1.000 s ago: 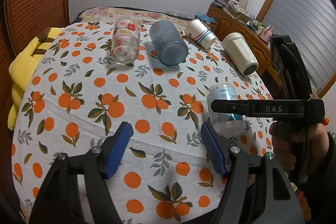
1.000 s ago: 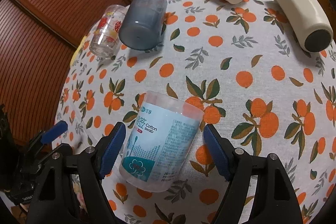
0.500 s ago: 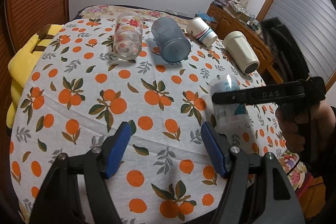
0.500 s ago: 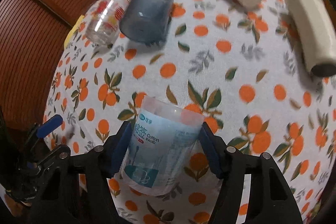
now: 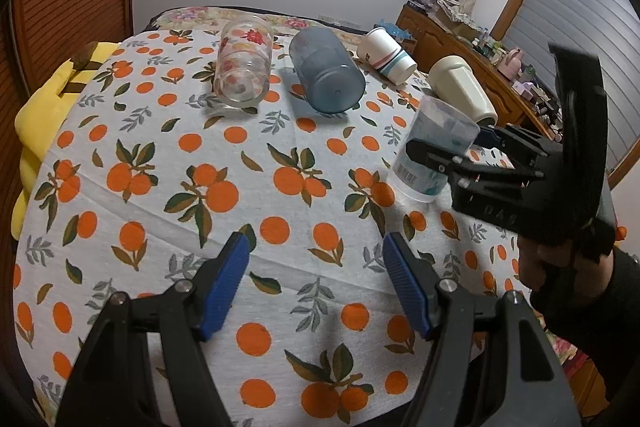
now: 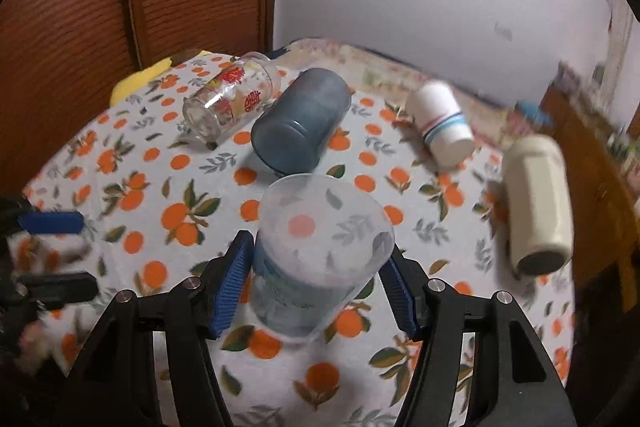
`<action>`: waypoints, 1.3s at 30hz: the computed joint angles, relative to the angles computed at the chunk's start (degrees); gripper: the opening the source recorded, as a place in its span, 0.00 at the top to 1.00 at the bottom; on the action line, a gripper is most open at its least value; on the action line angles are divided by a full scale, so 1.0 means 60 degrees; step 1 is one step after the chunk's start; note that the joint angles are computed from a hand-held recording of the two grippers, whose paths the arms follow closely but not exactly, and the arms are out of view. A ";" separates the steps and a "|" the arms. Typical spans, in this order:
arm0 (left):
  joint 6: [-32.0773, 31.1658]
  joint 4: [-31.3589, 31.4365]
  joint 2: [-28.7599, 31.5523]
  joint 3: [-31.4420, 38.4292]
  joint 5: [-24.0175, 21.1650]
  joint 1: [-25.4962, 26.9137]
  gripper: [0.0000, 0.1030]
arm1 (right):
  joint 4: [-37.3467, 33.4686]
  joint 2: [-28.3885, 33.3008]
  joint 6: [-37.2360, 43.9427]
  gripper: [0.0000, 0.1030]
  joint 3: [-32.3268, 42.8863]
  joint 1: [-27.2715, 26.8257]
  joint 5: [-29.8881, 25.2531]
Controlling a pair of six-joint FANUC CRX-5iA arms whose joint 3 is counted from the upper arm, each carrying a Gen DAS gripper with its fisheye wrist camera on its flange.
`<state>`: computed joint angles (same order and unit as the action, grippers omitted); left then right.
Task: Flip cup upright
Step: 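Rotate the canister open end up with the right gripper and lower it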
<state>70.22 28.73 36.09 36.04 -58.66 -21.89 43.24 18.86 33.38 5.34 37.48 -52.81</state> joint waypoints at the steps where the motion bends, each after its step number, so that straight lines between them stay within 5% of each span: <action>1: 0.0003 0.0003 0.0001 -0.0007 -0.0001 0.0002 0.33 | 0.0086 0.0032 0.0010 0.39 -0.0039 0.0022 -0.0010; 20: 0.0171 -0.0156 -0.0038 -0.0042 0.0127 0.0086 0.33 | -0.0490 -0.0131 0.0316 0.43 -0.0136 0.0152 0.0025; 27: 0.0185 -0.0222 -0.0092 -0.0045 0.0219 0.0042 0.33 | -0.1114 -0.0409 0.0237 0.29 -0.0207 0.0093 0.0326; 39: 0.0294 -0.0799 -0.0224 0.0236 0.0609 -0.0342 0.33 | 0.0237 -0.1924 -0.2002 0.27 -0.1944 0.0437 0.0783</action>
